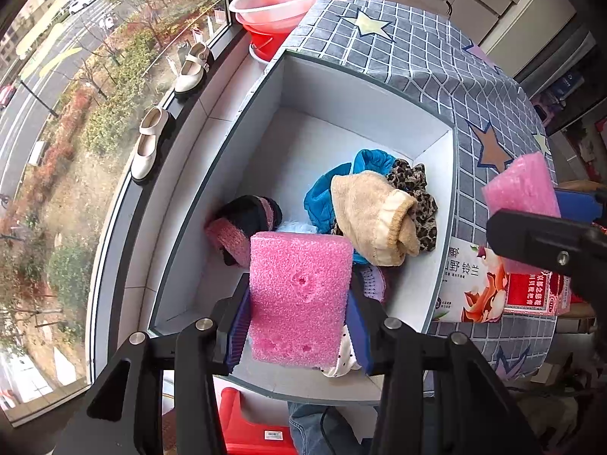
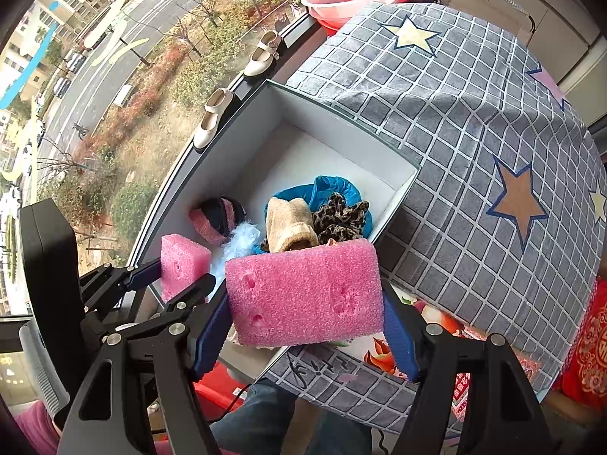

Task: Organize soft objects
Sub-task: 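Carry both pink sponges with both tools over the white box, then open both tools to drop the pink sponges into the box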

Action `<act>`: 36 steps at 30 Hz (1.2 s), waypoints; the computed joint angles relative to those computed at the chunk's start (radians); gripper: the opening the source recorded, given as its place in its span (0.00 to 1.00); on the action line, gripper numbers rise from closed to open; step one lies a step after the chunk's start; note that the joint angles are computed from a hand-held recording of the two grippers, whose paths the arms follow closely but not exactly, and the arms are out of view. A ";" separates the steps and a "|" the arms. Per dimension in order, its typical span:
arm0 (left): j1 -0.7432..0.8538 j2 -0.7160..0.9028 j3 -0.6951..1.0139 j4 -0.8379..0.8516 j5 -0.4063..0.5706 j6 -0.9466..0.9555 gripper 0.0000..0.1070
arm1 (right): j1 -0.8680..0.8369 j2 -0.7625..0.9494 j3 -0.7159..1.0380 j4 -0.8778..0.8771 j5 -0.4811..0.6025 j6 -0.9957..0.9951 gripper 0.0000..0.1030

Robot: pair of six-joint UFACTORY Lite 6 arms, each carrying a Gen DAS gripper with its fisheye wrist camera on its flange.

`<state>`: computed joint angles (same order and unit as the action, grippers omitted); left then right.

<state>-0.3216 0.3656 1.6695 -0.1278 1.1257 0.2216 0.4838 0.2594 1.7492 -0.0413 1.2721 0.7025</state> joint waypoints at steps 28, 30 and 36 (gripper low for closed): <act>-0.043 0.168 0.208 0.043 0.016 -0.072 0.75 | -0.136 0.156 0.141 0.029 -0.024 -0.098 0.72; -0.036 0.170 0.219 0.034 0.015 -0.069 0.75 | -0.148 0.167 0.159 0.039 -0.023 -0.100 0.73; -0.011 0.196 0.258 -0.012 0.053 -0.060 0.75 | -0.152 0.159 0.159 0.024 -0.017 -0.093 0.92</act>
